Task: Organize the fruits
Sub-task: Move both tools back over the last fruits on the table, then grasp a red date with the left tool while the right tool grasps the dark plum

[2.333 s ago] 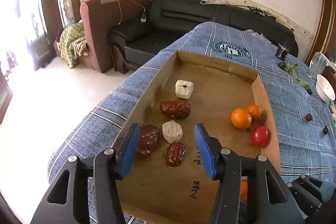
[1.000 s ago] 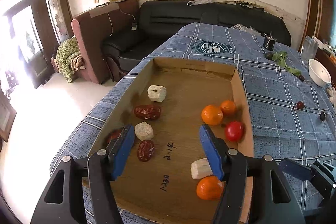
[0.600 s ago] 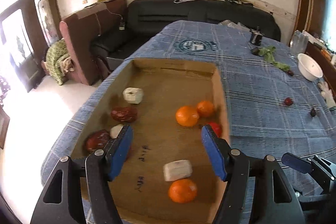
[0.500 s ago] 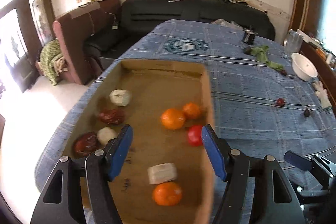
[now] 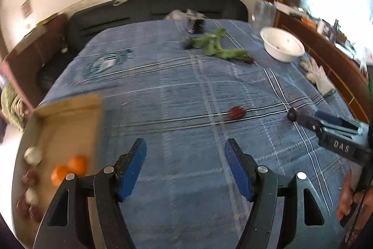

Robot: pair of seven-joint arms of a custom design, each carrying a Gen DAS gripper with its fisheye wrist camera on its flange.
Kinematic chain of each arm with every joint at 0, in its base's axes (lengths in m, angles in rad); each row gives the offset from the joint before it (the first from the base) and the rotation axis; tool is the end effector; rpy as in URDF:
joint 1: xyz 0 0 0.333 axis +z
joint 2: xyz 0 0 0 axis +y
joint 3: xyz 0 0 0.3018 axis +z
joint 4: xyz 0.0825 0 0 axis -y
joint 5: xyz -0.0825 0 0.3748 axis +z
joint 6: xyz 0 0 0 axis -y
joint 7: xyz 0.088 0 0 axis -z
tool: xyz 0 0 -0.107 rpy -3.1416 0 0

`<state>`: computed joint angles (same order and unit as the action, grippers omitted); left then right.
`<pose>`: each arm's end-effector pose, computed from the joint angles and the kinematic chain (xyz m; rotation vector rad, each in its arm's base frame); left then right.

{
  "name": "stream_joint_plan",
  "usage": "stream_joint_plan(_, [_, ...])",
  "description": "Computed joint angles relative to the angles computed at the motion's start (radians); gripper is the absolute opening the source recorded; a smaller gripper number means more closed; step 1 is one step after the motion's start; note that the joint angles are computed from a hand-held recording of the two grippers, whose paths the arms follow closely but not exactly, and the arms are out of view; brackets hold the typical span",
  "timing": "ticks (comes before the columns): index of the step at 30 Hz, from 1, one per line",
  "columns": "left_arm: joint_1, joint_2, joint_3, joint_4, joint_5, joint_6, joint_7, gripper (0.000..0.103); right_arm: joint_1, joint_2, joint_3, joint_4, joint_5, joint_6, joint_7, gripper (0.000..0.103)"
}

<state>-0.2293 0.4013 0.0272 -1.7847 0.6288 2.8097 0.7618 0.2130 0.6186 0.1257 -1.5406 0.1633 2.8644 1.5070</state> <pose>0.6562 -0.1655 0.3864 -1.8528 1.7318 -0.6137 0.7029 0.2173 0.3686 -1.9113 1.5442 -0.3820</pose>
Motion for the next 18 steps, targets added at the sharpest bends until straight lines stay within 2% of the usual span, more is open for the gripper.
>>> stream_joint_plan(4, [0.017, 0.106, -0.042, 0.118, -0.078, 0.004, 0.092, 0.069, 0.036, 0.075, -0.048, 0.109, -0.038, -0.034, 0.056, 0.067])
stream_joint_plan(8, [0.006, 0.199, -0.04, 0.221, -0.138, 0.03, 0.171, 0.068, 0.028, 0.093, -0.035, 0.116, -0.048, -0.018, 0.045, 0.066])
stream_joint_plan(13, [-0.004, 0.309, -0.04, 0.367, -0.226, -0.009, 0.26, 0.067, 0.022, 0.13, -0.021, 0.163, -0.053, -0.041, 0.025, 0.054])
stream_joint_plan(16, [0.012, 0.332, -0.059, 0.39, -0.277, -0.012, 0.313, 0.066, 0.022, 0.154, -0.017, 0.197, -0.051, -0.062, 0.014, 0.051])
stream_joint_plan(18, [0.024, 0.355, -0.079, 0.413, -0.311, -0.024, 0.363, 0.057, 0.025, 0.164, -0.019, 0.211, -0.049, -0.069, 0.011, 0.051])
